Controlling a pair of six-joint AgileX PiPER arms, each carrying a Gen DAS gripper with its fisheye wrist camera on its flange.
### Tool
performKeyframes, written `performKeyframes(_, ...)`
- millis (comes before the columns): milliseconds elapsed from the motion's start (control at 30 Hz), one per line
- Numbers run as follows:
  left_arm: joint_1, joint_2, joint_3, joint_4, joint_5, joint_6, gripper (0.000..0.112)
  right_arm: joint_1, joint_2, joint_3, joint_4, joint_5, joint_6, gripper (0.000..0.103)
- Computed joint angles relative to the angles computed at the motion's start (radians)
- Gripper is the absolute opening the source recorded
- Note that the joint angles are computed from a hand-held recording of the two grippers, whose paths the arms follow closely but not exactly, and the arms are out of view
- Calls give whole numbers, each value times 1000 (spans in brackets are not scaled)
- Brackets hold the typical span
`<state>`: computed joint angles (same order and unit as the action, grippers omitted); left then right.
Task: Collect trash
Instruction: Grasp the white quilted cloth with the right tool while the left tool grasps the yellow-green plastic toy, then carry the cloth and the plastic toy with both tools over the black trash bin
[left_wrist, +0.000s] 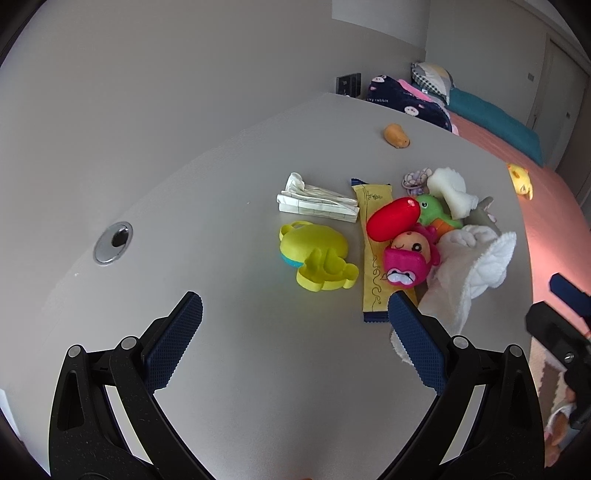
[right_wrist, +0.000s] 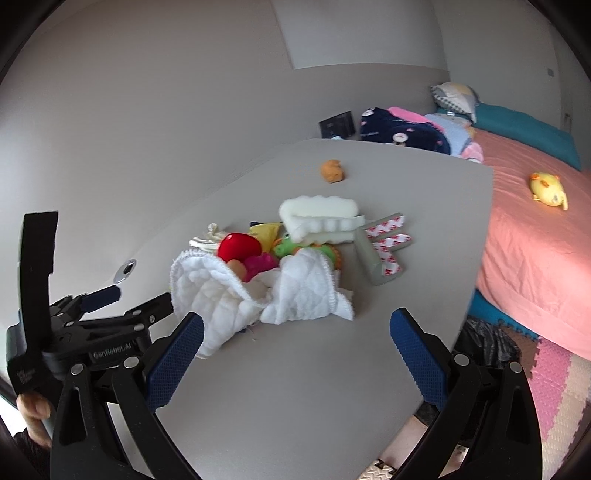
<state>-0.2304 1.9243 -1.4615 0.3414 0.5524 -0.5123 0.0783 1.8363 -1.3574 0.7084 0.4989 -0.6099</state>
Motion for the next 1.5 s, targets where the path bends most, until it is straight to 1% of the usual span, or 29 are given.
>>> performKeyframes(67,11,7,-15,-9,-6,7,97,3,20,-26,17,14,-26,97)
performKeyframes(133,18,19,-36,1,-6,-2,97,8,41,-56,3,28,-19,87)
performKeyframes(167,25,29,-52,-13,-6,11,97,10,50,-67,-7,33,-13,84)
performKeyframes(233,35,48,-83,-44,2,40,97,17,80,-106,-41,50,16,74)
performKeyframes(367,39,108,-166,-68,40,85,97,24,132,-163,-90,56,59,73)
performKeyframes(633,40,208,-299,-103,98,160,97,28,198,-242,-117,81,73,73)
performKeyframes(700,44,227,-322,-112,110,172,97,28,217,-264,-121,96,80,71)
performKeyframes(767,49,247,-344,-124,123,187,93,25,239,-290,-117,117,81,67)
performKeyframes(833,54,266,-366,-139,141,203,83,22,259,-314,-110,134,75,63)
performKeyframes(900,61,274,-372,-165,141,226,78,18,272,-329,-92,152,62,59)
performKeyframes(1000,61,276,-368,-160,130,223,72,10,282,-341,-58,175,29,51)
performKeyframes(1100,62,276,-365,-176,128,240,58,-1,285,-345,-20,195,-2,44)
performKeyframes(1233,59,264,-337,-172,99,231,57,-23,297,-364,32,244,-35,37)
performKeyframes(1267,61,254,-320,-179,90,228,57,-29,294,-360,50,249,-47,36)
performKeyframes(1367,58,216,-270,-149,75,180,57,-37,274,-337,73,243,-70,35)
performKeyframes(1433,60,170,-213,-147,44,167,57,-41,250,-311,93,234,-93,35)
performKeyframes(1500,53,130,-170,-113,27,135,57,-45,219,-283,114,225,-119,35)
